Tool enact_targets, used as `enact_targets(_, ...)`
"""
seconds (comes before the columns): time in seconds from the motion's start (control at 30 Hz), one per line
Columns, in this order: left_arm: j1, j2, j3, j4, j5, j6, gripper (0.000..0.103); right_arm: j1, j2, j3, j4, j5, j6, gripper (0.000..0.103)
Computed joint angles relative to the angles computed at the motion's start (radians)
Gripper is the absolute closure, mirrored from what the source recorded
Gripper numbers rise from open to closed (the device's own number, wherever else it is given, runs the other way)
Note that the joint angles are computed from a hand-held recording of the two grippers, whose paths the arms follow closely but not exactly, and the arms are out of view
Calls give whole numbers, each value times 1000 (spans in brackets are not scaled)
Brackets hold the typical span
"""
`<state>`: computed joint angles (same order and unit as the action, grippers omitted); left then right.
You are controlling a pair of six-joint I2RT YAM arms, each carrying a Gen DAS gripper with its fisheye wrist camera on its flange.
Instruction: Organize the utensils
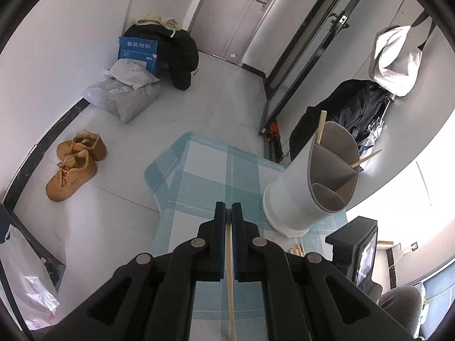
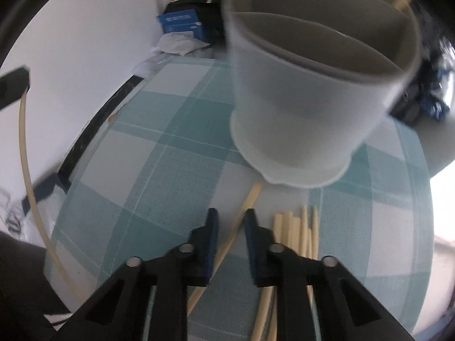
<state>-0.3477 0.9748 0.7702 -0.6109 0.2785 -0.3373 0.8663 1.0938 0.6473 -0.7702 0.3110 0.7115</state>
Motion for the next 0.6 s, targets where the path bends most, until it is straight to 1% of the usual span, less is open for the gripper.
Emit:
enact_targets(0.1,22,1,-1,-4,17,-1,103,22,1,8,0,-34,-67,98)
enact_targets(0.2,36,-6,-3,-2,22,-11,103,50,-6,16,-26,-57,-110,98)
enact_targets(0.27,44,-8,-3,-4,32,-11,103,44,-29,10,-32,-91,-142,98)
enact_targets(0.33,46,-8,-3,-4,32,-9,103,42,-34,11,-42,-93,-166,98)
enact_targets(0.37,49,-7,-3,-5,37,-6,103,44,-22,14,-30,-97,-172,95)
enact_targets(0.53,62,-7,0,-17,45,7,103,44,52,40,18,-76,-193,94)
enact_targets(0.6,65,-5,3,-20,45,11,103,32,73,49,32,-74,-196,92)
